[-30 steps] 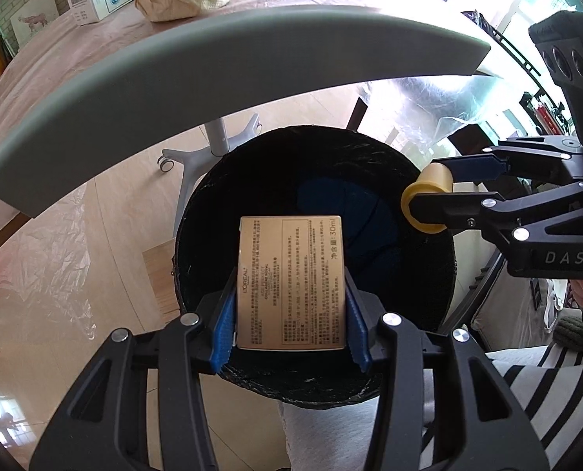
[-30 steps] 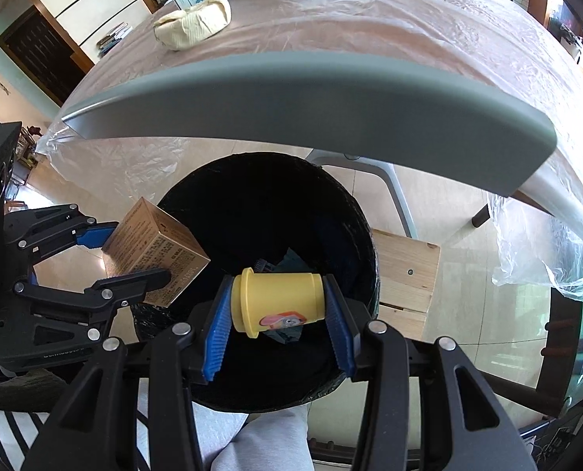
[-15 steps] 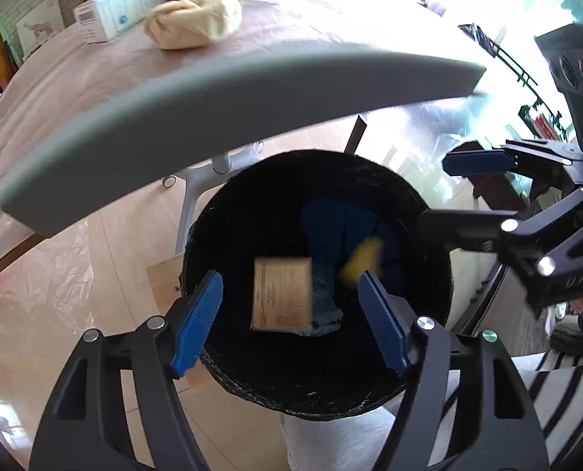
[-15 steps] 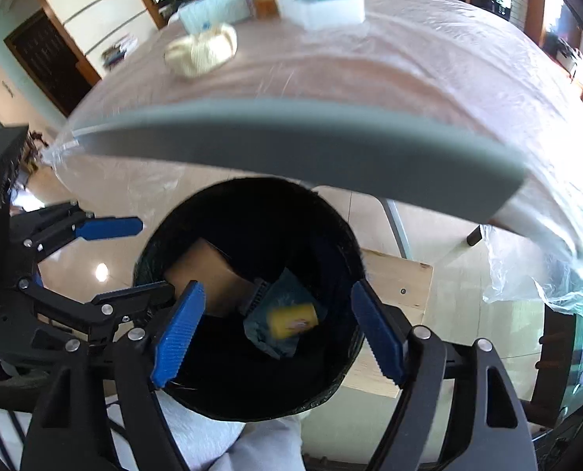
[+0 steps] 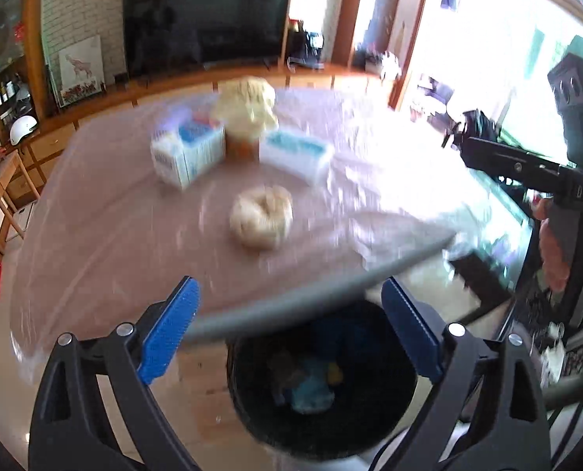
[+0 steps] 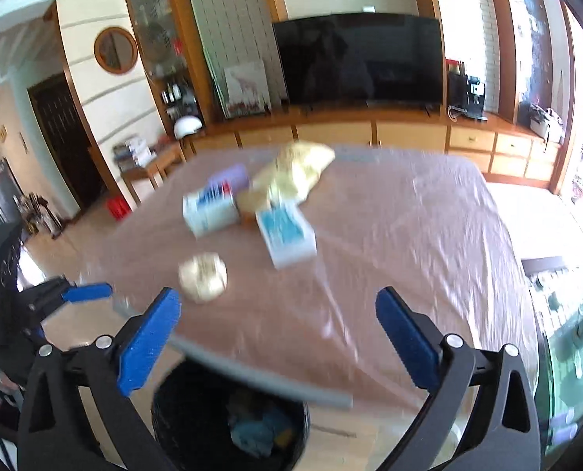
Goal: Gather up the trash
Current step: 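Open both grippers over the bin, releasing the box and the cup, then move both open grippers back over the table items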
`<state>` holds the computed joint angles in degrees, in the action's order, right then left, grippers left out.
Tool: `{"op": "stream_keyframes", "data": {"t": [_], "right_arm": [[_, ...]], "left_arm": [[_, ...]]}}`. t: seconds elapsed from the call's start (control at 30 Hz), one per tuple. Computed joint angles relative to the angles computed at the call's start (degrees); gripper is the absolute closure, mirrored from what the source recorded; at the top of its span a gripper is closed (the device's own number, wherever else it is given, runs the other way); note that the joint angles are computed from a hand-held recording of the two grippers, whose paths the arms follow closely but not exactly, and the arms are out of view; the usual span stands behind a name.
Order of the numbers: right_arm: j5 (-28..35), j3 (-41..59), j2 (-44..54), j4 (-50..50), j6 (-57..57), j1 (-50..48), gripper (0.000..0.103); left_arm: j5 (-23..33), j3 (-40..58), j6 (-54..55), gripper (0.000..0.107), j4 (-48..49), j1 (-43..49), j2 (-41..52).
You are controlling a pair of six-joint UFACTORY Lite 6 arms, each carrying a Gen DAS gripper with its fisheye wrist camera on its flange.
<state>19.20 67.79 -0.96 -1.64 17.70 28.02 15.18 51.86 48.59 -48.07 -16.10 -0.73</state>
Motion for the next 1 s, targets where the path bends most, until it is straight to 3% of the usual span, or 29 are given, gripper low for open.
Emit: {"op": "stream_keyframes", "data": {"t": [0.1, 0.27, 0.4, 0.47, 0.53, 0.73, 1.0], "right_arm": [[0.78, 8.48, 6.21, 7.86, -8.48, -1.47, 0.005], [1.99, 16.68, 13.48, 17.41, -16.08, -4.04, 0.004], [13.15, 29.99, 24.37, 10.79, -9.92, -3.81, 0.004], [14.54, 33.94, 27.98, 4.18, -5.84, -2.79, 0.004], [14.92, 35.92, 30.44, 4.22, -6.84, -2.88, 0.004], [20.53, 49.88, 42.90, 10.21, -13.49, -5.48, 0.005], [30.97, 74.53, 60.66, 6.08, -14.79, -3.68, 0.009]], "left_arm": [[1.17, 5.11, 2.61, 0.012, -4.09, 1.19, 3.68], [-0.23, 10.80, -4.39, 0.012, 2.76, 0.18, 7.91], [0.68, 15.09, -7.50, 0.012, 6.64, 0.83, 12.02], [-0.06, 16.79, -16.14, 0.012, 14.98, 0.47, 13.94], [1.23, 19.11, -23.67, 0.012, 21.87, 0.65, 16.57], [4.81, 24.44, -22.53, 0.012, 21.10, 1.48, 22.38], [6.80, 30.57, -23.19, 0.012, 24.31, 0.45, 29.18]]}}
